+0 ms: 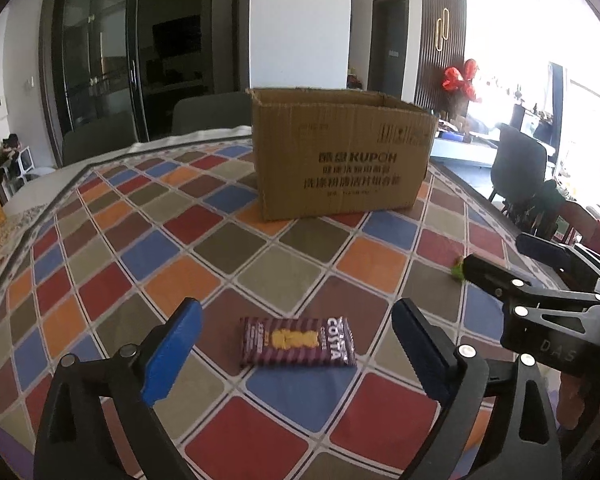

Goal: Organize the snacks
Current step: 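Withdraw both grippers from the box toward the COSTA packet and yellow candy, then grasp the yellow-green candy packet with the right gripper while the left grasps the COSTA packet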

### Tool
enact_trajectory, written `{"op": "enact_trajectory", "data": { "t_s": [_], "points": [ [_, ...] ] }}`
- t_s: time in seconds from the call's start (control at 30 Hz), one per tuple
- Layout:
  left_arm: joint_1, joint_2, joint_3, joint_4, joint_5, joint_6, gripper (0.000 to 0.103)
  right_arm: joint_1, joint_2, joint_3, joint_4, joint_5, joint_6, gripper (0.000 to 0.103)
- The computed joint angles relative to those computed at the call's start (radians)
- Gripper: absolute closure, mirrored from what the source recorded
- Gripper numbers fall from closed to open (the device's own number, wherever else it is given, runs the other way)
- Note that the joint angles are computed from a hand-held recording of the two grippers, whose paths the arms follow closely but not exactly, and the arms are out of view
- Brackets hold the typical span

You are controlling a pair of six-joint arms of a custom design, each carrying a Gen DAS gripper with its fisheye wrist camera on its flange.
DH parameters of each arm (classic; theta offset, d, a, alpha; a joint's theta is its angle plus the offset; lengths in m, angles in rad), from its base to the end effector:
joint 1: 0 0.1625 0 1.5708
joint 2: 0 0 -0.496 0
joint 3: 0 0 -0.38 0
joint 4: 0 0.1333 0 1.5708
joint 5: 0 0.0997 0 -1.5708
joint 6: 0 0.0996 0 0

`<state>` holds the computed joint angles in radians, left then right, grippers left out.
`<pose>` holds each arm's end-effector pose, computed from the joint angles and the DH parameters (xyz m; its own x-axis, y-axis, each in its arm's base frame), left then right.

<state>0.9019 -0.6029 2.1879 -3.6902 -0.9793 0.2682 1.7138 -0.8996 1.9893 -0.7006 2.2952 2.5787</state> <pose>-0.1812 -0.5337 0.0434 -0.6563 0.4604 -0.5977 0.7338 0.5736 -0.3640 0.1401 -0.5007 0.0935 -0.6719 0.2226 0.7064 -0.4879 0.5845 -0.6483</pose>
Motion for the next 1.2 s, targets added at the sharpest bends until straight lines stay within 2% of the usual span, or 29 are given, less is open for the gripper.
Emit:
{"op": "enact_trajectory", "data": {
  "t_s": [0.1, 0.17, 0.3, 0.4, 0.63, 0.83, 1.03, 1.2],
  "points": [
    [0.017, 0.008, -0.007, 0.028, -0.004, -0.025, 0.006, -0.004, 0.013, 0.015, -0.064, 0.036, -0.017, 0.021],
    [0.026, 0.015, -0.014, 0.046, -0.004, -0.041, 0.006, -0.010, 0.021, 0.012, -0.072, 0.052, 0.001, 0.021],
    [0.035, 0.036, -0.033, 0.068, 0.013, -0.040, 0.006, -0.027, 0.031, -0.010, -0.030, 0.051, 0.042, 0.021],
    [0.042, 0.042, -0.051, 0.106, 0.021, -0.033, 0.006, -0.038, 0.040, -0.022, -0.032, 0.069, 0.050, 0.021],
    [0.059, 0.055, -0.081, 0.163, 0.028, -0.049, 0.005, -0.059, 0.059, -0.059, 0.016, 0.102, 0.127, 0.021],
    [0.068, 0.075, -0.118, 0.235, 0.046, -0.078, 0.005, -0.064, 0.074, -0.076, -0.016, 0.153, 0.112, 0.021],
    [0.069, 0.086, -0.148, 0.314, 0.065, -0.113, 0.005, -0.090, 0.080, -0.112, 0.043, 0.167, 0.155, 0.021],
    [0.067, 0.099, -0.162, 0.310, 0.078, -0.116, 0.004, -0.107, 0.080, -0.134, 0.087, 0.155, 0.173, 0.021]
  ]
}}
